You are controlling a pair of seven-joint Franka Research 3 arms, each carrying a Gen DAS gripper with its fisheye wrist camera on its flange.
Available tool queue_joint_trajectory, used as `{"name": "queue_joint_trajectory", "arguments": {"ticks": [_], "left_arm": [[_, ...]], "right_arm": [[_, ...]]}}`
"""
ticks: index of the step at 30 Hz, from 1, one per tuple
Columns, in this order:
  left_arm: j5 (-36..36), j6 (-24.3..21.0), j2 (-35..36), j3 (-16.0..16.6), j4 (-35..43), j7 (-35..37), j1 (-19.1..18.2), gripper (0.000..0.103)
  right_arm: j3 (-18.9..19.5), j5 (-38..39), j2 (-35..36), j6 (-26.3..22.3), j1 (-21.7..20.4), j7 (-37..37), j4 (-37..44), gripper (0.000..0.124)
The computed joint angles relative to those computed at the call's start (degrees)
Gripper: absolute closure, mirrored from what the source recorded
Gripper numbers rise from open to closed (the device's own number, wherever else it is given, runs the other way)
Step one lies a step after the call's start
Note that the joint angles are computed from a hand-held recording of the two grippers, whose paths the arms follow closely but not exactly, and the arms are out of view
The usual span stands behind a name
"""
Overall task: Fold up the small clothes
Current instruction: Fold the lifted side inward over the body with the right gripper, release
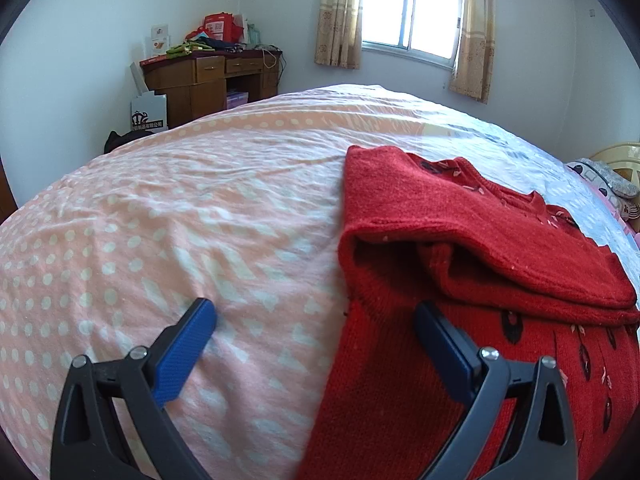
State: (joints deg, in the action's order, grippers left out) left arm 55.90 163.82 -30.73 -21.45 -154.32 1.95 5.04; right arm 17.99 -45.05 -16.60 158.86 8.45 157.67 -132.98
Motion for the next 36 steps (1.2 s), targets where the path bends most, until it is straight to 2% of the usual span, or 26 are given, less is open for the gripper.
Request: {"name": "queue_joint_trajectory", "arguments": {"ticks": [5,7,8,10,13,15,17,20,22,24,26,28,29,30,31,33,36], "left_arm": [[0.02,0.22,-0.01,0.10,-0.06,-0.10,-0.06,0.001],[0.13,0.81,-0.01,0.26,-0.18,-0.15,0.08,0.001],[0.15,1.02,-0.04,0.27,-0.24,-0.17,0.17,0.001],[-0.93,0.63,-0.14,0.78,-0.29,0.93,-0.56,0.001],[-6.14,-1.47,-0.58,3.76,-0.16,7.37,-4.79,0.001],[-7.65,-0.59,-0.81,4.13,-0.03,10.01,-5.44,0.001],[-9.37,-3.52,0.86,3.48,2.07,13.38,-5.92,0.001],[-13.54,-8.48,6.02,4.62,6.50,18.02,-7.24,0.000],[-14.44,-5.85,6.70,5.85,7.16,17.08,-6.71,0.000],[-11.22,-3.71,6.27,4.25,7.92,14.08,-3.97,0.000],[-8.45,-6.19,7.57,2.69,10.23,14.31,-2.85,0.000],[-11.63,-11.79,10.51,4.19,12.52,18.70,-5.34,0.000],[-15.46,-12.37,11.37,4.99,12.30,21.28,-5.78,0.000],[-16.96,-9.75,10.76,7.79,10.54,21.20,-7.52,0.000],[-16.61,-6.97,8.90,8.58,8.25,19.29,-7.29,0.000],[-16.10,-8.31,6.79,7.06,6.65,19.13,-6.38,0.000],[-13.78,-7.37,3.94,5.26,3.88,15.66,-4.95,0.000]], "right_arm": [[0.51,0.07,6.06,0.86,4.06,-7.27,5.03,0.101],[-0.03,2.27,10.73,-3.41,6.82,-12.22,8.38,0.101],[-0.98,0.71,12.37,-4.83,8.31,-11.03,9.25,0.101],[-0.60,-9.83,12.72,-4.25,8.24,-2.32,8.93,0.100],[-2.12,-11.94,13.07,-5.73,10.45,-1.07,9.48,0.100],[-3.72,-12.39,13.14,-4.37,11.58,-0.21,9.21,0.100],[-5.44,-11.72,13.00,-2.24,12.52,0.03,8.60,0.099],[-6.92,-11.15,11.93,0.86,12.65,0.53,7.01,0.099],[-7.08,-11.78,11.90,2.18,12.27,1.34,6.61,0.099],[-7.07,-12.17,11.86,2.73,12.06,1.76,6.46,0.099],[-6.96,-12.23,11.80,2.84,11.98,1.86,6.41,0.099],[-7.02,-12.38,11.78,3.52,11.79,2.09,6.25,0.098],[-7.10,-12.31,11.74,3.98,11.67,2.10,6.11,0.098],[-7.22,-12.17,11.74,4.67,11.50,2.07,5.95,0.098],[-7.27,-12.16,11.72,5.28,11.32,2.24,5.80,0.098],[-7.30,-12.02,11.76,6.25,10.99,2.32,5.59,0.097],[-7.30,-12.10,11.77,7.62,10.52,2.65,5.27,0.097]]}}
